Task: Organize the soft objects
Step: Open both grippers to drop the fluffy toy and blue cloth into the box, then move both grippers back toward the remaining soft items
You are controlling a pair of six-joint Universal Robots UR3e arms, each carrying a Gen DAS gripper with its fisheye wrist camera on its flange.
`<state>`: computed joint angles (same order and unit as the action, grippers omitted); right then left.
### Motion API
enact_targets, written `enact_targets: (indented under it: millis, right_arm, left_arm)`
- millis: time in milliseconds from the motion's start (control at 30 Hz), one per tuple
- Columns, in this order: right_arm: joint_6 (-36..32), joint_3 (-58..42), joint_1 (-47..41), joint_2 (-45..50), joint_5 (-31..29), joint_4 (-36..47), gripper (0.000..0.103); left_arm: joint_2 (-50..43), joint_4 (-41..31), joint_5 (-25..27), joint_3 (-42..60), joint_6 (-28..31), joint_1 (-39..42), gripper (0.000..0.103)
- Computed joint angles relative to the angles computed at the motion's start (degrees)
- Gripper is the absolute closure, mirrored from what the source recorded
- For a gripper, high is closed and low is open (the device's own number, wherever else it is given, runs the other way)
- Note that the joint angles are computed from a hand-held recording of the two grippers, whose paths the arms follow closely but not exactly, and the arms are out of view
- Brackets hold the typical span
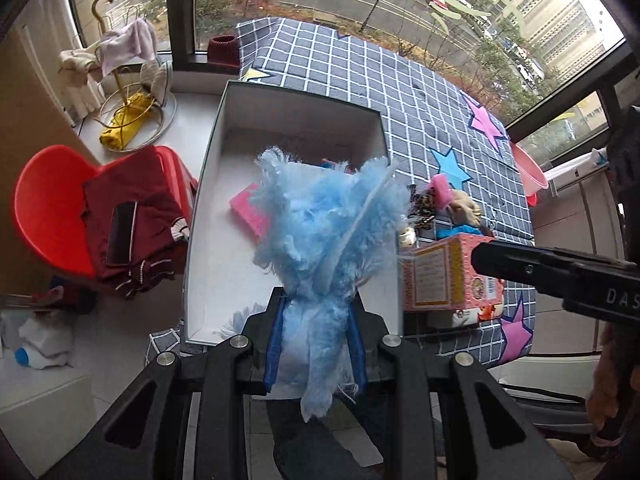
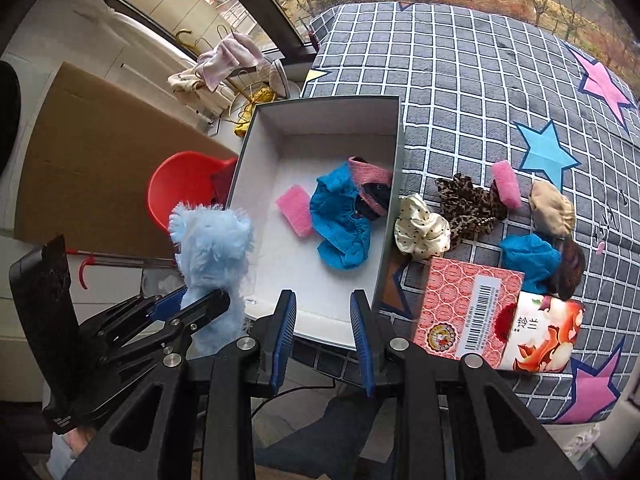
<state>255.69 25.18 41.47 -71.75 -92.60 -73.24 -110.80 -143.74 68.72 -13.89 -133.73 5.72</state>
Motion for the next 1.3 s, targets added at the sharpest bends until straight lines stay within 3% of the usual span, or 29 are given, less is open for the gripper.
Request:
enact_targets:
  millis: [100, 167, 233, 300, 333, 400, 467, 500, 533, 567, 767, 1300]
  right_arm:
    - [-0.26, 2.54, -0.60, -0.77, 1.03, -1.49, 0.073]
    - [-0.31, 3.46, -0.87, -0.78, 1.83, -2.13, 0.072]
    - [-0.30, 5.66, -1.22, -1.41, 2.88, -3.36, 0.071]
    - [-0.13, 7.69, -1.34, -2.19, 3.50, -4.56, 0.049]
    - [0.04, 8.54, -1.34, -2.52, 3.72, -4.90, 0.027]
    - [0.36, 8.78, -1.06, -2.66, 3.43, -4.68, 0.022]
    - [0.41, 9.33, -1.22, -3.02, 3.69, -3.97, 0.021]
    - [0.52, 9.31, -1.21, -3.05, 3.67, -3.58, 0.019]
    - [0.72, 9.41, -1.18, -3.12, 3.57, -3.11, 0.006]
    - [0.92, 8.92, -1.14, -2.95, 3.45, -2.30, 0.000]
    - [1.84, 12.49, -0.97, -4.84, 3.41, -4.00, 0.000]
    - [2.25, 11.27, -0.14, -4.25, 2.86, -3.50, 0.000]
  left_arm:
    - [2.95, 6.15, 1.59, -8.17, -1.34, -0.90, 0.070]
    - [4.47, 10.05, 3.00, -12.68, -2.44, -1.83, 0.063]
    - [5.53, 12.88, 4.16, -16.18, -3.35, -2.55, 0.039]
    - [5.62, 13.79, 4.27, -17.56, -4.00, -2.77, 0.018]
    - [5.78, 14.74, 3.97, -18.52, -4.29, -2.72, 0.016]
    - [6.12, 15.92, 3.72, -20.22, -5.35, -2.92, 0.013]
    - [4.49, 13.90, 3.11, -18.96, -5.84, -2.83, 0.000]
    - [3.94, 13.39, 2.89, -18.97, -6.11, -2.83, 0.000]
    - [3.54, 13.28, 3.07, -19.04, -6.65, -3.17, 0.000]
    - [3.57, 13.59, 3.28, -19.56, -7.19, -3.41, 0.000]
    - [5.22, 16.45, 3.78, -23.22, -8.51, -3.67, 0.000]
    - [3.78, 15.60, 5.17, -19.07, -9.59, -4.00, 0.000]
